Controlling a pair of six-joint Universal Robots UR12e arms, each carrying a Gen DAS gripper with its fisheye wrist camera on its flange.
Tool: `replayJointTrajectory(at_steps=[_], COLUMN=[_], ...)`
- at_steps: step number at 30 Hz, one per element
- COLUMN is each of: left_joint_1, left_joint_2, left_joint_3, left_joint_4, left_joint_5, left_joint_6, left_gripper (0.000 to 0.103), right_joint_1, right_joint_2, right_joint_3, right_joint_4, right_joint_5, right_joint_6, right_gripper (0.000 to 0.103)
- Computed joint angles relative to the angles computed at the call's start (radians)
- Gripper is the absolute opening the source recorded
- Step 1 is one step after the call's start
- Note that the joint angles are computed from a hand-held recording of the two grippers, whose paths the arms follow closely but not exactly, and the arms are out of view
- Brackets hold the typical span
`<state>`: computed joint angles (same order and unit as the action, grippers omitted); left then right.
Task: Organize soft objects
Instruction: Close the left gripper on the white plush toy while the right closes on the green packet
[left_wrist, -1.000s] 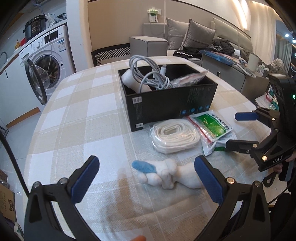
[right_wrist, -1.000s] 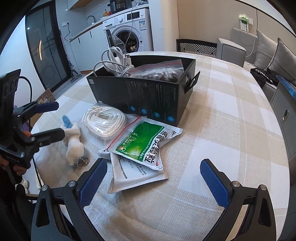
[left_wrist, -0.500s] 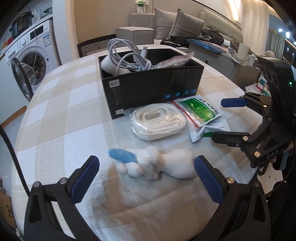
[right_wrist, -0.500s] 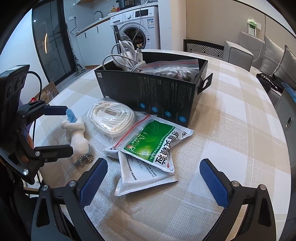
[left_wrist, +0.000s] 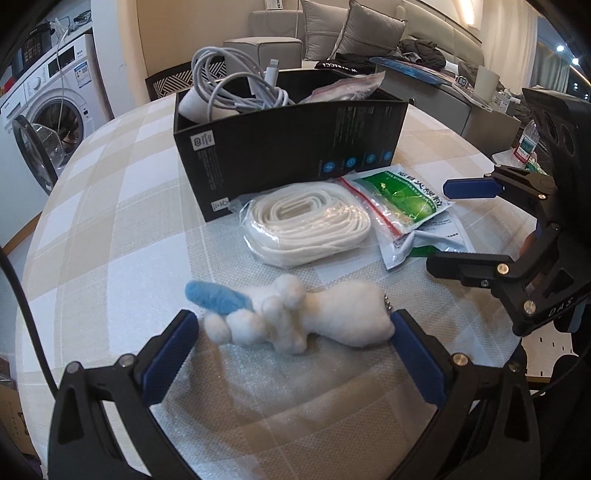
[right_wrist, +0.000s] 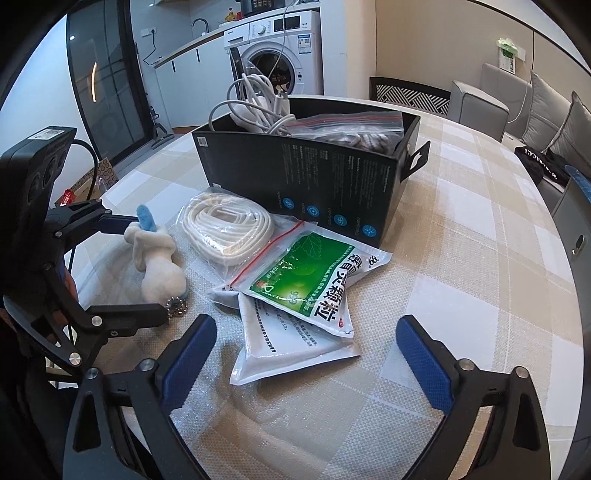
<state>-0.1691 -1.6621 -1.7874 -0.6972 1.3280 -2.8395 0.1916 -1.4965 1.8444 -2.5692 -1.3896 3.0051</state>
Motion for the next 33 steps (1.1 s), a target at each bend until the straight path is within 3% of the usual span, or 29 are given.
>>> replayJointTrajectory(at_steps=[6,10,17,19,21,27,29,33], left_joint_1=[0.0,0.004,0.006,0.007,0.007,0.012,0.013,0.015], left_joint_2=[-0.007,-0.01,-0.009,-0.008,-0.006,-0.002,0.0,0.002], left_joint_3=[0.004,0.006,0.001,-0.002,-0.004,-0.008,-0.01,-0.012], left_joint_4=[0.006,0.008,0.02,0.028,0.038,0.035,0.036,0.039], left_joint_5=[-0.003,-0.015,-0.024,-0.03,-0.028,-0.046,-0.053,-0.062], left_joint_6=[-0.004,-0.017,-0.02,-0.021,-0.022,-0.008,-0.007,-0.008], left_gripper=[0.103,0.103,0.102,0.098,0.093,0.091,0.091,0.091], right_joint_1=[0.006,0.007,-0.006,-0.01,-0.012,-0.01,-0.016,-0.016], right_joint_2=[0.003,-0.008,-0.038,-0.043,-0.045,-0.056,-0.061,-0.063], right_joint_3=[-0.002,0.009,0.04,0.045,0.045,0.055,0.059,0.061], right_joint_4=[-0.007,-0.01,-0.005,-0.004,-0.005,0.002,0.002,0.003], right_joint_5=[-0.02,-0.018,0.007,0.019,0.024,0.046,0.069,0.064], right_joint_6=[-0.02,-0.047,-0.079,-0.084,-0.09,-0.122,-0.119,-0.129], right_gripper=[0.078,0.062,0.058,0.057,0.054,0.047,0.036,0.036])
